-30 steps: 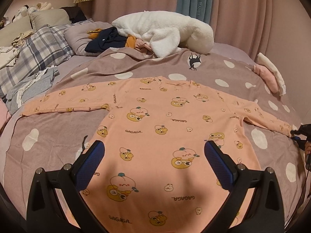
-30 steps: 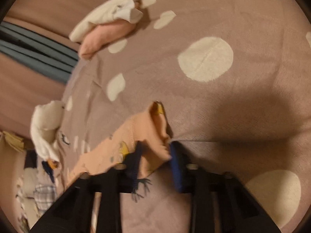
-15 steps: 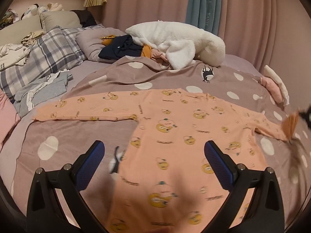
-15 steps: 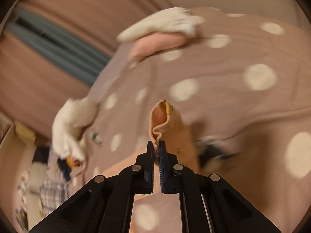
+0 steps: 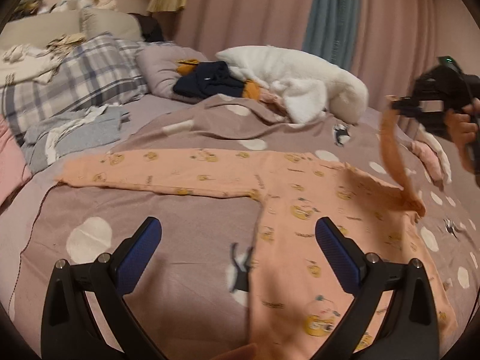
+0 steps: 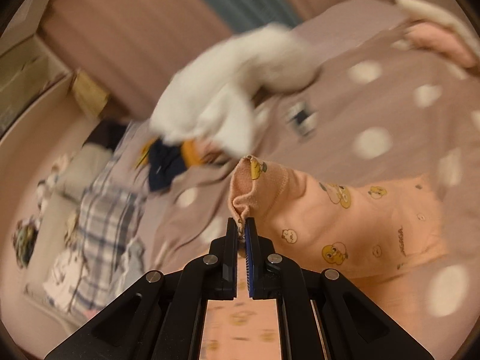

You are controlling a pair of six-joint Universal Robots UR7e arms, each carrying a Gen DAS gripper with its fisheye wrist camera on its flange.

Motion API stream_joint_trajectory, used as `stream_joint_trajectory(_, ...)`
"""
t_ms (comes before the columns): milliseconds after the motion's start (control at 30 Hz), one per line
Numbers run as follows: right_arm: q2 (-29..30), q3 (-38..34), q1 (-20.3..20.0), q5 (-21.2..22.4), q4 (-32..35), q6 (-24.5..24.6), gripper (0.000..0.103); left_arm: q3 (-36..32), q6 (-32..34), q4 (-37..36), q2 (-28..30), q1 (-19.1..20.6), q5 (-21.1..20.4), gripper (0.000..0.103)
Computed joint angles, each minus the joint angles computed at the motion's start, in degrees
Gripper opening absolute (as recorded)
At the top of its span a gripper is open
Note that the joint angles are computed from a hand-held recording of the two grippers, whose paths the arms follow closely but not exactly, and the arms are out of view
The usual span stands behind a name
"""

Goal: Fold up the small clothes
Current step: 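Fold the held sleeve across the romper body with the right gripper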

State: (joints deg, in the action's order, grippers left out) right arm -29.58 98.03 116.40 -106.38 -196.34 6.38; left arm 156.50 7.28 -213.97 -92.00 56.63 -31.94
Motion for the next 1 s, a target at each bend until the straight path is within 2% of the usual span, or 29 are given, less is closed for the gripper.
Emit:
stream_joint_trajectory(100,7.13,-8.35,1.62,0.82,8.16,1.75,0.007,-1.39,-3.84,7.03,-4.90,4.20,-4.70,0.103)
stream_joint_trajectory(200,11.54,-13.00,2.95,0.87,13.11,1.87,0.007,-2.55,-3.33,3.29,-4.74,6.90,-5.40,0.103)
stream_joint_trajectory(267,14.41,-16.58,3.64,1.20,16.29,1.77,0.007,-3.35,-3.52,3.46,-4.78,8.42,-5.30,0.103)
stream_joint_trajectory(333,16.25,-19.29,3.97,1.17,19.59,2.29,0.007,-4.16,-3.00,4.62,-5.39,10.13,-6.23,0.102)
stream_joint_trajectory(400,16.98,-20.83,3.80,0.28,23.42,3.56,0.007,-4.23,-1.32,1.20,-4.55,11.02,-6.26,0.102)
stream_joint_trajectory(433,17.43,-21.68,3.71,0.25,26.15,4.94,0.011,-4.47,-1.13,0.15,-3.91,11.48,-5.87,0.103)
stream_joint_trajectory(500,16.28,-20.02,2.82,3.82,27.39,6.17,0.016,-5.01,-0.94,0.53,-4.29,12.98,-7.04,0.103)
stream_joint_trajectory(533,15.39,-18.35,2.81,5.04,27.10,6.89,0.025,-5.02,-0.75,-0.30,-4.34,13.55,-7.98,0.103)
stream_joint_trajectory(567,14.24,-16.21,3.38,4.66,26.10,6.88,0.033,-5.01,-0.68,-1.75,-3.98,13.91,-8.44,0.103)
stream_joint_trajectory(600,13.04,-13.73,4.05,4.15,23.97,6.19,0.052,-5.03,-0.58,-3.09,-3.51,14.15,-8.55,0.103)
stream_joint_trajectory(633,11.60,-10.72,4.81,3.35,21.19,5.44,0.066,-5.11,-0.44,-3.81,-3.18,14.57,-8.87,0.103)
stream_joint_trajectory(700,8.61,-4.24,5.40,3.17,14.79,3.76,0.071,-5.55,-1.67,-2.97,-2.88,16.15,-9.88,0.103)
stream_joint_trajectory(767,4.69,4.91,6.13,3.70,5.49,1.71,0.074,-6.44,-7.51,5.98,-5.41,16.90,-8.19,0.102)
stream_joint_trajectory(800,3.92,6.92,6.39,2.95,3.06,0.98,0.080,-6.82,-10.35,11.04,-7.70,17.88,-9.78,0.102)
stream_joint_trajectory(833,2.42,11.33,7.53,-0.20,-1.76,0.38,0.087,-6.94,-11.69,13.70,-9.26,18.29,-10.82,0.102)
stream_joint_trajectory(867,1.95,13.35,7.65,-1.23,-4.78,-0.67,0.088,-6.90,-12.41,15.52,-10.39,17.74,-9.46,0.102)
stream_joint_trajectory(900,1.20,15.85,8.38,-3.79,-7.47,-1.65,0.089,-6.97,-12.78,18.08,-11.50,16.35,-5.69,0.102)
stream_joint_trajectory(933,0.03,19.26,9.34,-6.84,-10.01,-3.56,0.089,-6.85,-12.05,19.96,-12.60,14.77,-2.21,0.102)
stream_joint_trajectory(967,-0.71,21.31,10.03,-9.24,-11.09,-4.92,0.089,-6.89,-8.92,21.21,-14.35,13.76,-1.03,0.102)
stream_joint_trajectory(1000,-1.19,22.48,10.47,-11.10,-11.75,-6.05,0.089,-7.11,-6.65,21.27,-15.34,13.97,-1.73,0.102)
